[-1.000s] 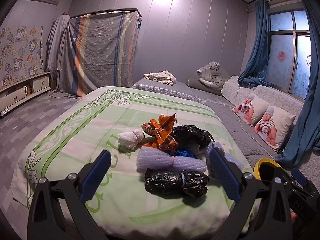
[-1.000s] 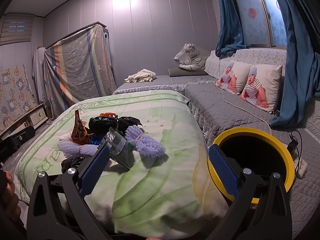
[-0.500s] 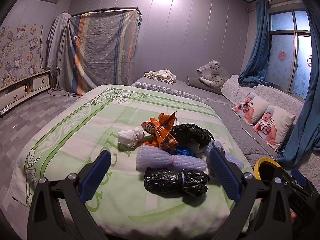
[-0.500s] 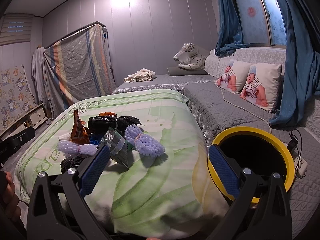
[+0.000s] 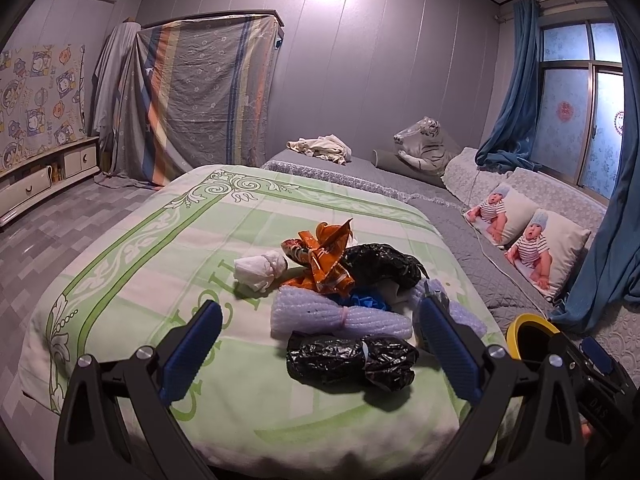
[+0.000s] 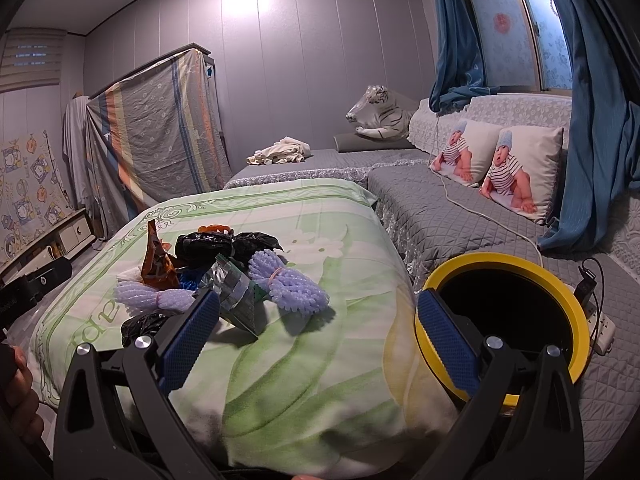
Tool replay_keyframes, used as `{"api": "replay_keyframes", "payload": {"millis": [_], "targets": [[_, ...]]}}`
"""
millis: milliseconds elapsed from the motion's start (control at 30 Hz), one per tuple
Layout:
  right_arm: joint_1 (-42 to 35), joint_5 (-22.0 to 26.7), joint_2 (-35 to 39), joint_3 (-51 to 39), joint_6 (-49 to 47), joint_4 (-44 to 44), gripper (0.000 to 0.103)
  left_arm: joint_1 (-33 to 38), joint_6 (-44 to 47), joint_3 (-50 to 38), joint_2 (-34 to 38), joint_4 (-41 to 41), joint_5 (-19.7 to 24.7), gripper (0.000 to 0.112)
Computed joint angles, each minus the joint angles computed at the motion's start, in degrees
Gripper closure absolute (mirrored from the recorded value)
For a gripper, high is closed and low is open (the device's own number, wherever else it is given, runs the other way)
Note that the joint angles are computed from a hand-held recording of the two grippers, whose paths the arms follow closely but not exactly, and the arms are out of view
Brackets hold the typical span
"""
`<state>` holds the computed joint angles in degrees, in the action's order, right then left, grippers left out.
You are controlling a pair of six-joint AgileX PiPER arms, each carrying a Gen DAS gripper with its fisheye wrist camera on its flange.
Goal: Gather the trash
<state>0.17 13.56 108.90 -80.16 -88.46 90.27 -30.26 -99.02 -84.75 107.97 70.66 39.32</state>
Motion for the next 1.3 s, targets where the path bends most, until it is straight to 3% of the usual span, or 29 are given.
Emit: {"api": "replay_keyframes", "payload": {"millis": [400, 533, 633, 800, 1000, 1233, 1300], "targets": [[-0.41, 0.58, 0.07, 0.0, 0.67, -0.53, 0.008, -0.51, 0.69, -0.55, 0.08, -0.28, 0.8, 0.017], [-0.6, 0.7, -0.17, 0.02, -1.91, 1.8, 0.008, 0.27, 1.43, -0.35, -0.07, -1.48, -0.76, 0.017], [-0.69, 1.75, 0.19, -0.43, -3.59, 2.5, 0.008, 1.78, 3.27, 0.32, -0.41, -3.09, -4.3, 0.017], [-1.89, 6.9, 5.13, -8.37, 14.95, -15.9, 0.008, 6.59, 4.8, 4.92, -2.52, -4.78, -16.46, 0.017], [-3.18, 14.39, 11.49, -18.82, 25.01, -26.3, 0.008, 11.77, 16.5, 1.88, 0.16, -17.75, -18.09, 0.017], [-4.05, 27.26, 22.65, -38.75, 39.97, -37.74, 0.008, 16.86, 43.25, -11.39, 7.79, -40.86, -14.54, 0.017], [-3.67, 28.65, 25.11, -43.34, 42.2, -40.18, 0.008, 17.79, 51.48, -16.5, 10.58, -47.43, -13.46, 0.017]]}}
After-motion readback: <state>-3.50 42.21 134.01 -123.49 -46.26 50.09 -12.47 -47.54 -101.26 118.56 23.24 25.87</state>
